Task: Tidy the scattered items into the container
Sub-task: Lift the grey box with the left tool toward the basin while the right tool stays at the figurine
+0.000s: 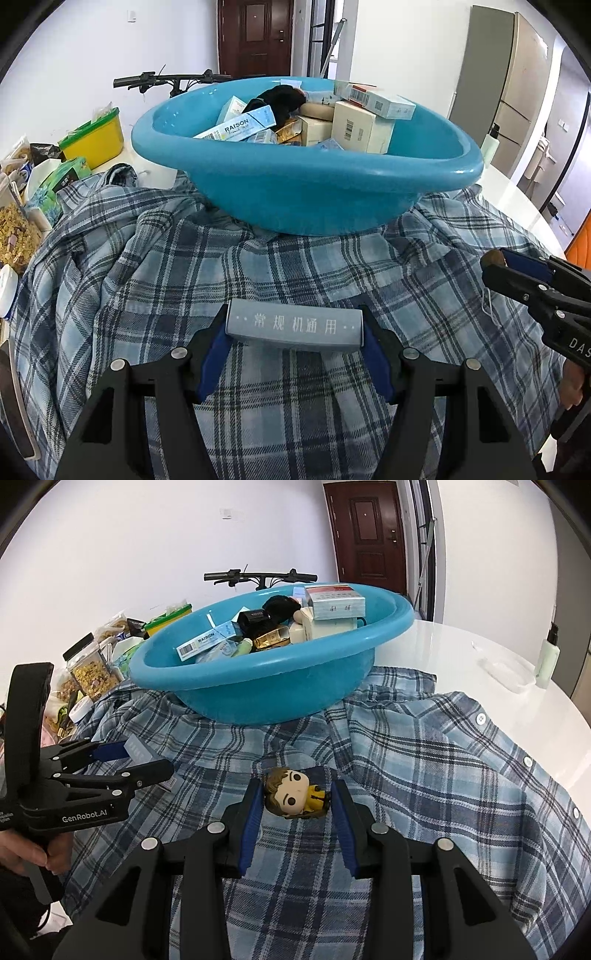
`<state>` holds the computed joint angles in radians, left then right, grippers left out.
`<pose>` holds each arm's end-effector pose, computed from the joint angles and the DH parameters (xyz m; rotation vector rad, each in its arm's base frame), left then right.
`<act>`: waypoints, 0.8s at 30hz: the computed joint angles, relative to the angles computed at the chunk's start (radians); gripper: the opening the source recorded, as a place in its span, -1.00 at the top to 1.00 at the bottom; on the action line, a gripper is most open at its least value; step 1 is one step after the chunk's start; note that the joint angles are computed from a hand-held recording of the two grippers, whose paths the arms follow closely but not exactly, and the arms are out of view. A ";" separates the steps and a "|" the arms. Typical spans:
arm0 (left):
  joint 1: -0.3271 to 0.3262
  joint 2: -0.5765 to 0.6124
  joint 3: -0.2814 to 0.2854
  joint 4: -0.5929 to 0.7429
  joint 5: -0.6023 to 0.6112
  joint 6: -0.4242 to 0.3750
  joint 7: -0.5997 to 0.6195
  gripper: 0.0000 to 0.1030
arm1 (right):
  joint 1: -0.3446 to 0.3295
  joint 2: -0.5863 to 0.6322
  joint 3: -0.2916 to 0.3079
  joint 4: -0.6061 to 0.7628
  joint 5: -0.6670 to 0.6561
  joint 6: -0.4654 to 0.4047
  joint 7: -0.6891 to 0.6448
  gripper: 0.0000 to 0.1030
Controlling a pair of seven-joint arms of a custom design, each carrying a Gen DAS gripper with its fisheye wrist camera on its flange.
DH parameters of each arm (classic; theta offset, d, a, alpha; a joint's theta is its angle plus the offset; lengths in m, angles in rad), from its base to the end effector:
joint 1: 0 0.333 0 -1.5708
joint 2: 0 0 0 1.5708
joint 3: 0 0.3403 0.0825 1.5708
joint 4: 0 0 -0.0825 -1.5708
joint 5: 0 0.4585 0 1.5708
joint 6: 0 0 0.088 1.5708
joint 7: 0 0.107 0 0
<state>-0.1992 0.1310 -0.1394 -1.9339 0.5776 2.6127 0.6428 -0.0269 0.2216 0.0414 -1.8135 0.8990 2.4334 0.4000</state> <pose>0.6555 -0.2401 0.4672 -1.9868 1.6679 -0.6278 0.7252 0.0109 0.4519 -2.0814 1.1072 -0.2615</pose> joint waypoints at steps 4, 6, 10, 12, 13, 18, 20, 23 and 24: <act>0.000 0.011 0.001 0.010 -0.004 -0.004 0.001 -0.43 | -0.001 0.005 0.000 0.007 -0.005 -0.008 0.012 0.30; -0.002 0.013 0.003 0.008 -0.003 0.003 -0.003 -0.54 | -0.002 0.005 0.000 0.007 -0.008 -0.011 0.013 0.30; -0.004 0.017 0.005 0.012 0.000 -0.006 -0.002 -0.55 | -0.002 0.004 0.000 0.004 -0.008 -0.012 0.012 0.30; -0.004 0.018 0.006 0.012 -0.001 -0.004 -0.007 -0.55 | -0.002 0.003 0.000 0.003 -0.008 -0.011 0.012 0.30; -0.004 0.019 0.007 0.012 -0.003 -0.002 -0.008 -0.55 | -0.002 0.003 0.000 0.003 -0.008 -0.011 0.012 0.30; -0.003 0.024 0.011 0.014 -0.002 0.002 -0.019 -0.55 | -0.002 0.002 0.000 0.003 -0.007 -0.011 0.012 0.30; -0.002 0.027 0.012 0.013 -0.004 0.012 -0.019 -0.55 | -0.001 0.002 0.000 0.002 -0.008 -0.009 0.014 0.30; 0.002 0.024 0.015 -0.001 -0.006 0.050 -0.021 -0.53 | -0.001 0.003 0.000 0.002 -0.010 -0.007 0.015 0.30; -0.001 0.023 0.018 -0.004 0.005 0.056 -0.032 -0.37 | -0.001 0.003 0.000 0.002 -0.011 -0.007 0.016 0.30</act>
<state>-0.1999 0.1537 -0.1217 -1.9377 0.5825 2.6682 0.6108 -0.0279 0.2247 0.0410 -1.8120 0.8883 2.4269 0.4162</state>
